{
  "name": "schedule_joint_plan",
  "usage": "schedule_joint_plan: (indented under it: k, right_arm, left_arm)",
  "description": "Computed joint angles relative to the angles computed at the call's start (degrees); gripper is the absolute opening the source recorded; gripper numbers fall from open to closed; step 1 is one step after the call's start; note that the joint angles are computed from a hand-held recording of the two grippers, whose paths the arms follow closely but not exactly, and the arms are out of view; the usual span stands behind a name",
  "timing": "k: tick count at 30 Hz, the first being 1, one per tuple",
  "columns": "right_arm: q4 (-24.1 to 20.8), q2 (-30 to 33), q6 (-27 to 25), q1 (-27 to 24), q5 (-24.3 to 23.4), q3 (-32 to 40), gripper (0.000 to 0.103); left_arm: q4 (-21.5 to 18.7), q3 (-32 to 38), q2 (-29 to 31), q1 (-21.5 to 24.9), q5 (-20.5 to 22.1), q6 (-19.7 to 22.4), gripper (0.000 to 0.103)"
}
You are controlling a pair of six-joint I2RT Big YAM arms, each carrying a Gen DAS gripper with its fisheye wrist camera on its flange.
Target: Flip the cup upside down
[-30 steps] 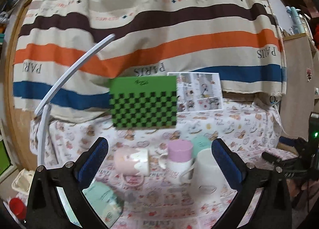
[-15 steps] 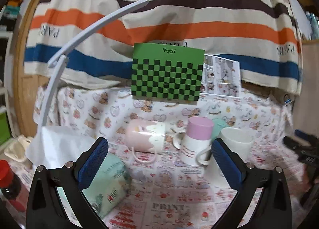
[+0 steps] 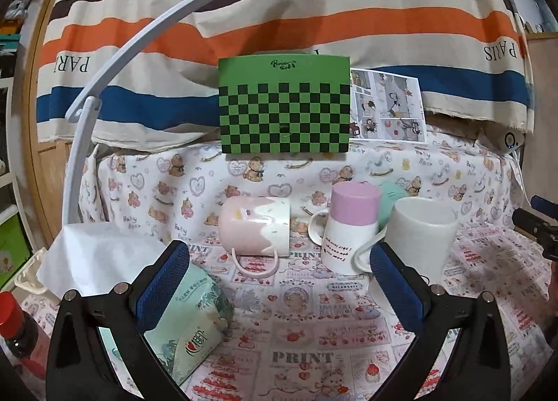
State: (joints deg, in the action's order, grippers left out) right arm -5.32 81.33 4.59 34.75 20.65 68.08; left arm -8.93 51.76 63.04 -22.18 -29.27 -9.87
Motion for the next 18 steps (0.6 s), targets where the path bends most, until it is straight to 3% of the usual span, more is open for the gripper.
schedule_joint_plan:
  k: [18]
  right_arm:
    - [-0.3,0.2,0.0,0.0,-0.2,0.2,0.103]
  left_arm:
    - [-0.4,0.0,-0.2,0.3,-1.0,-0.6,0.103]
